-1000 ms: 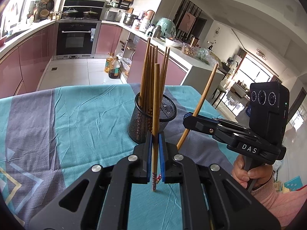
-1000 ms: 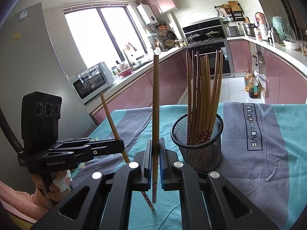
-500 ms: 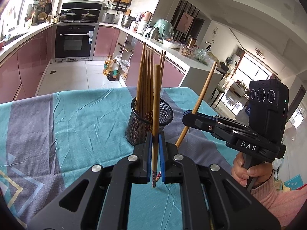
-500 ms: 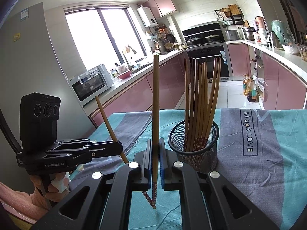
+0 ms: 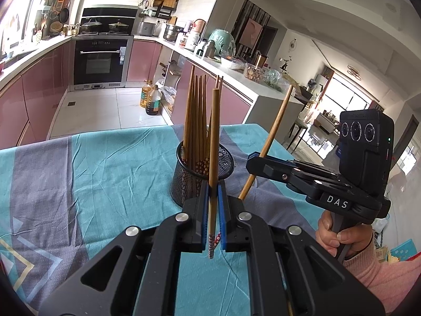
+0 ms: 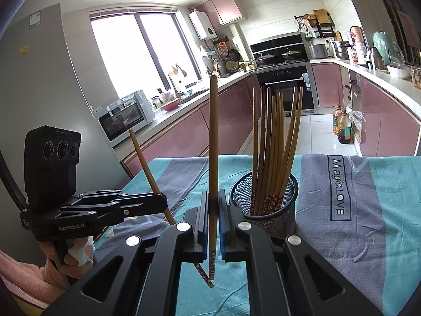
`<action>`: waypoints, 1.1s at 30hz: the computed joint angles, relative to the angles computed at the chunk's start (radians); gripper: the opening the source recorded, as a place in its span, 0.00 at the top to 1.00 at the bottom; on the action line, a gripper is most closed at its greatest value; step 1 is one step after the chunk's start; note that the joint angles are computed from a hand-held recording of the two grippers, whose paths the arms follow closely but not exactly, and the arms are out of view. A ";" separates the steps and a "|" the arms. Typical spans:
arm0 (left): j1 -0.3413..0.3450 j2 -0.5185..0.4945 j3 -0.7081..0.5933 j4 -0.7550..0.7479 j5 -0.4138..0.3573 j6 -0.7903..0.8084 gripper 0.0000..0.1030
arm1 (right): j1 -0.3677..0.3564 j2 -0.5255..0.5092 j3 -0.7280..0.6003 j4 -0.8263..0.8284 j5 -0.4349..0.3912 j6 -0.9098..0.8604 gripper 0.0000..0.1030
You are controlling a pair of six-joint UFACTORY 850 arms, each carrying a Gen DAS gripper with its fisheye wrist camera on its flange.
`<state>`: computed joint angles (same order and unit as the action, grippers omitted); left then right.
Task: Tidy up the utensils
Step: 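Carry both upright chopsticks over the mesh cup, tools side by side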
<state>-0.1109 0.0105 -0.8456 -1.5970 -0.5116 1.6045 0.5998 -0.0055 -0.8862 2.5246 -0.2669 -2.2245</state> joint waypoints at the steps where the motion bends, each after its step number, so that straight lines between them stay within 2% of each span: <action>1: 0.000 -0.001 -0.003 0.002 0.000 -0.001 0.93 | 0.000 0.000 0.000 0.000 0.000 -0.001 0.94; 33: -0.024 0.003 -0.030 0.019 0.016 -0.014 0.93 | -0.011 -0.003 -0.020 -0.034 0.009 0.023 0.94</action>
<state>-0.1350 0.0132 -0.8753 -1.5784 -0.4954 1.5909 0.5888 -0.0089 -0.9066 2.4904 -0.2579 -2.2020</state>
